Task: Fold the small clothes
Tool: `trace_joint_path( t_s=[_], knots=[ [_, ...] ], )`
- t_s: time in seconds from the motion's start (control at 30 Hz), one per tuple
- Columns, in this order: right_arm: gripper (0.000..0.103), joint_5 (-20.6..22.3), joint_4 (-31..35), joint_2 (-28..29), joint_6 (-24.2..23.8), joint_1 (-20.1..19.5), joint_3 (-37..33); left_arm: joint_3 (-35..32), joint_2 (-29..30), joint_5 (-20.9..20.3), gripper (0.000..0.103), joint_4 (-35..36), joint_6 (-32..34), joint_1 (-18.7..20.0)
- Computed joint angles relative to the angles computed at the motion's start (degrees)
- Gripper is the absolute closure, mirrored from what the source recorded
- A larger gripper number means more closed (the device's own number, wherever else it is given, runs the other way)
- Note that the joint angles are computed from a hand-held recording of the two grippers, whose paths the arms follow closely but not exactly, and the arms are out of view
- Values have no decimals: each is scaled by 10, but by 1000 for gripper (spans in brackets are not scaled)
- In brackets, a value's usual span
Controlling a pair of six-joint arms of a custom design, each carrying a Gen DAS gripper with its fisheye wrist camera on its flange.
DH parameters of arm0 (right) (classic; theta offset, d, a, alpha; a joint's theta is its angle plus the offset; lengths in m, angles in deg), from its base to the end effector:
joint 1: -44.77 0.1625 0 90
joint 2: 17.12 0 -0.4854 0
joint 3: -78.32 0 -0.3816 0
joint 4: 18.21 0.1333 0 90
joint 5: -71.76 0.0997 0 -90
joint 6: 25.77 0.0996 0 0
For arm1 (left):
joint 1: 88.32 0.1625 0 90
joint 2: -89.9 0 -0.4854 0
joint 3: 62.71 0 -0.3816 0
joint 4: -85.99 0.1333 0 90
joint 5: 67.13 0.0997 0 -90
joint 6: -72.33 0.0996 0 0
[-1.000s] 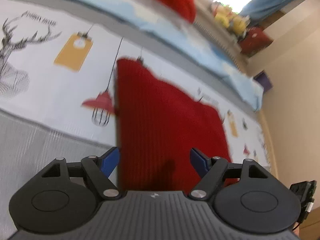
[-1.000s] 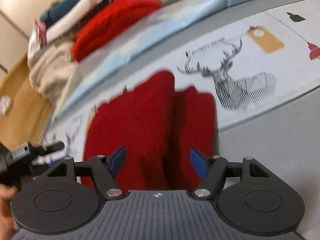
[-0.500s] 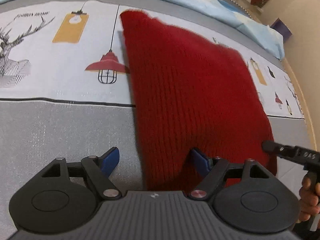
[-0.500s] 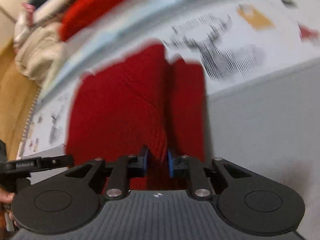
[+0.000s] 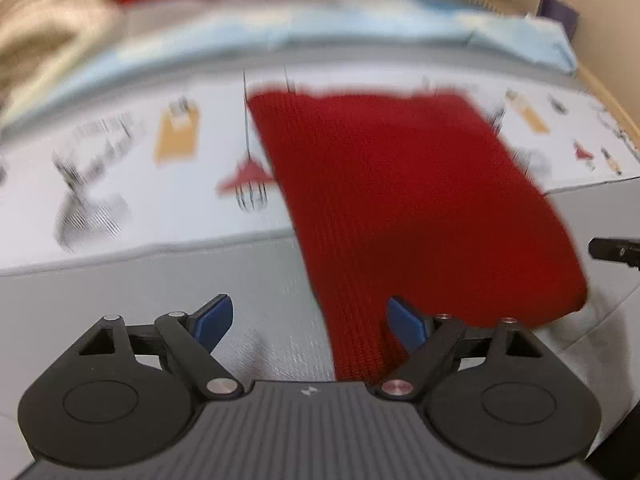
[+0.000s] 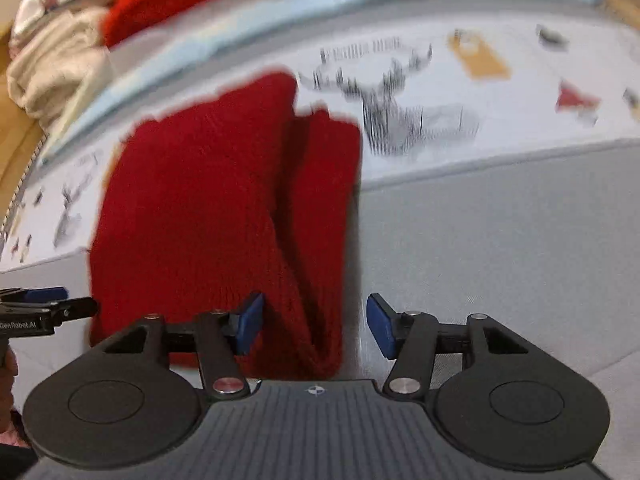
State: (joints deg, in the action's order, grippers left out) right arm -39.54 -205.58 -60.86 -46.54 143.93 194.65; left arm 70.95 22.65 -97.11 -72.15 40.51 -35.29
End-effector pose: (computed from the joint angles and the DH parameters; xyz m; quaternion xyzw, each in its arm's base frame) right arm 0.1905 -0.5712 0.0915 0.2096 -0.9376 0.1915 0.2009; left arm -0.0901 -0.4849 0.2137 0.0314 0.8653 -0.2933 0.4053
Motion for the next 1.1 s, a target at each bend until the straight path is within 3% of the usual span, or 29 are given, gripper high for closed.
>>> trace_joint_path(
  t_s=[0.07,0.17,0.33,0.5,0.6,0.73,0.83,0.87,0.93,1.1],
  knots=[
    [47,-15,-76,-9,-32,19,29,28,-18,38,3,11,-29,-43],
    [43,6,-175,-33,-54,35,83,59,-57,78,0,129,-171,-119],
    [10,19,-356,-45,-102,53,188,80,-97,79,0,355,-437,-230],
    [1,50,-442,-48,-106,47,269,88,-95,50,0,486,-611,-312],
    [1,37,-478,-38,-101,53,294,97,-90,38,0,534,-678,-354],
    [1,4,-480,-28,-74,60,308,126,-45,45,0,539,-775,-374],
    [1,-6,-489,-14,-78,63,305,119,-31,6,0,488,-765,-340],
    [1,-8,-494,-8,-80,63,302,129,-37,15,0,460,-764,-337],
    [1,-16,-495,0,-83,64,295,125,-32,32,0,476,-765,-334],
    [1,-24,-505,17,-91,68,285,130,-24,36,0,452,-747,-328]
  ],
)
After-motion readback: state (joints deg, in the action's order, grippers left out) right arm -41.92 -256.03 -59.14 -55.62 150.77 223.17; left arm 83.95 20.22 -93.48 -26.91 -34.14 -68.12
